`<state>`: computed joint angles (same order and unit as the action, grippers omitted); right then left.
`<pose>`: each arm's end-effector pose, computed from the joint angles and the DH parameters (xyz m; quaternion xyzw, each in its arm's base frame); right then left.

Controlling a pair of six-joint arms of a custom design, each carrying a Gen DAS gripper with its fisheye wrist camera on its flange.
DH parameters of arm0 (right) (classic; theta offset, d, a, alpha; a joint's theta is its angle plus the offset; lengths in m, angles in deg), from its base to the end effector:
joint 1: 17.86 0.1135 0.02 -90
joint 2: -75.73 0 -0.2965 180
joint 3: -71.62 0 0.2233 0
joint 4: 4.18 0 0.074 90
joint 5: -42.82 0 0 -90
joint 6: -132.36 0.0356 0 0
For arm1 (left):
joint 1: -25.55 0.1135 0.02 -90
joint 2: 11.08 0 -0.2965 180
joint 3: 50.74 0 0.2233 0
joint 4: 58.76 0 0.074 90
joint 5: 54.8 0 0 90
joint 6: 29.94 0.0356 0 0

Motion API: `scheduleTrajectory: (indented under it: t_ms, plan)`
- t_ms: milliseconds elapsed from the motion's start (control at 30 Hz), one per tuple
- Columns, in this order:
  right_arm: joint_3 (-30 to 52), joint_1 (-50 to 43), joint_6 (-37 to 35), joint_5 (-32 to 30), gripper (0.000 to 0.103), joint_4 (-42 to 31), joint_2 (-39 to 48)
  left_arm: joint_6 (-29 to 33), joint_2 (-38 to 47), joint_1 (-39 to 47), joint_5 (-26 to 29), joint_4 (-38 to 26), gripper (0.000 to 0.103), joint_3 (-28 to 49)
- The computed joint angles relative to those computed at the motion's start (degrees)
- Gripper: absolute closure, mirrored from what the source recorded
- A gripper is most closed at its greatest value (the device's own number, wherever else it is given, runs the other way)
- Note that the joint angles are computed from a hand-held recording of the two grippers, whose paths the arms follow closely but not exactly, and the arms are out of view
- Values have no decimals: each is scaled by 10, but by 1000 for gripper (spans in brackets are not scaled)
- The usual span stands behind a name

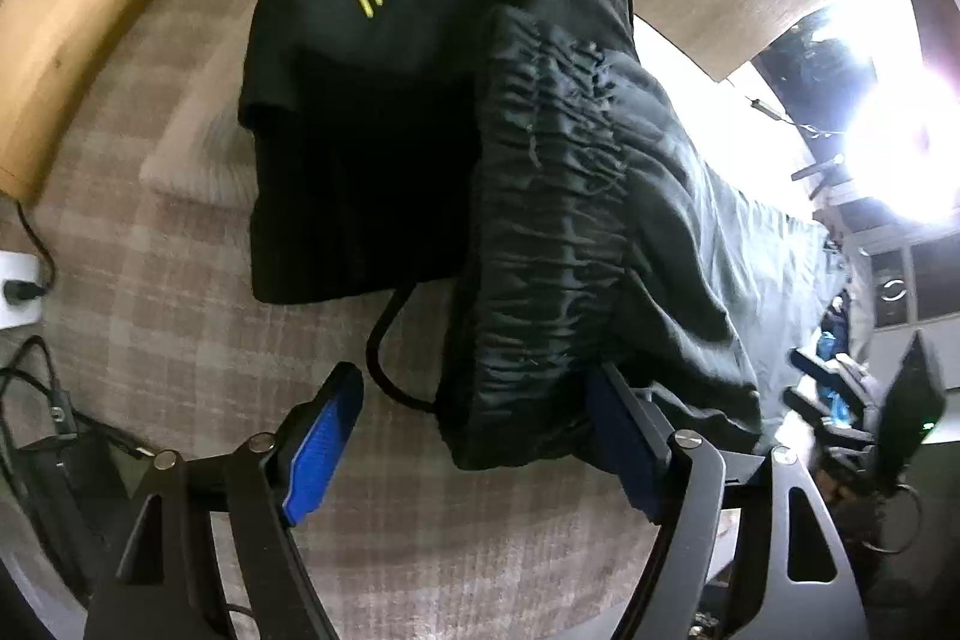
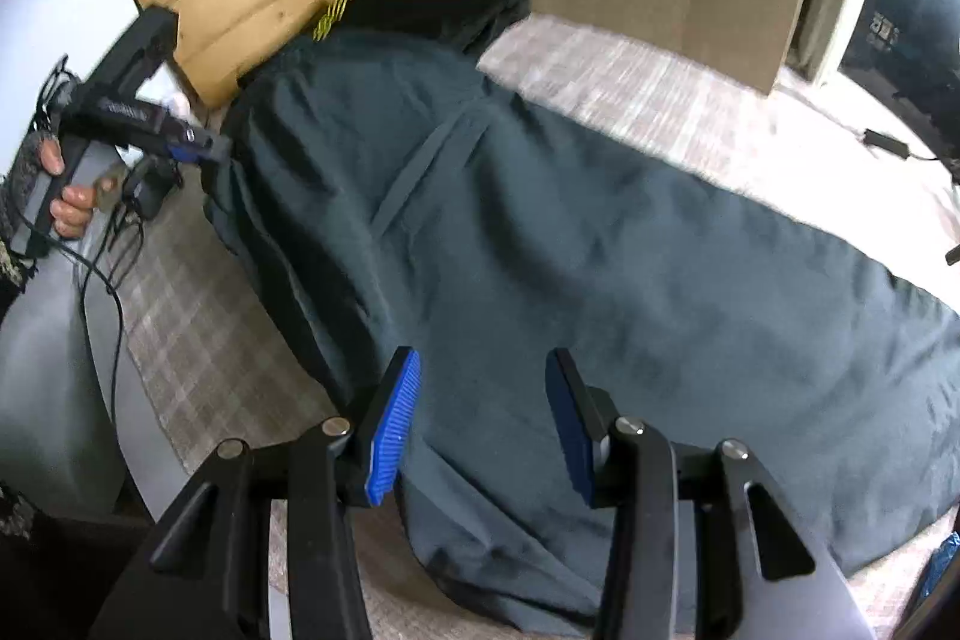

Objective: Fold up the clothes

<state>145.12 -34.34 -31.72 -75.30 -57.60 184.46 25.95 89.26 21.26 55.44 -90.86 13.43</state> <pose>0.2925 -0.0690 0.1601 -0.4698 0.8486 0.1628 0.1806 0.2915 -0.0342 0.1736 -0.2168 0.9428 -0.2240 0.1185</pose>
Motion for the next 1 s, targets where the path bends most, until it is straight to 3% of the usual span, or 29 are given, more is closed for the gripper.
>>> scheduleTrajectory:
  t_ms: [133, 200, 267, 367, 600, 767, 833, 900, 1000]
  plan:
    - [-26, 12, 15, 37, 60, 49, 13, 0, 30, -26, 27, 18, 28, 9]
    - [-20, 7, 18, 37, 60, 44, 18, 4, 37, -43, 14, 22, 29, 11]
    - [-12, 3, 17, 32, 60, 29, 20, 8, 43, -60, -2, 25, 35, 13]
    - [-17, 5, 16, 34, 60, 32, 15, 7, 42, -67, -23, 21, 58, 17]
    - [-40, 16, -3, 83, 57, 51, 31, 20, -74, -116, -101, -64, 61, 25]
    - [-57, 13, -11, 77, 46, 74, 39, 47, 13, -109, -116, -49, 59, 36]
    - [-33, -1, -15, 72, 46, 36, 42, 56, 25, -103, -124, -66, 54, 47]
    - [30, -44, -31, 41, 46, -52, 54, 61, 14, -110, -142, -79, 50, 50]
    - [188, -127, -24, -10, 46, -174, 98, 68, -16, -121, -179, -111, 40, 56]
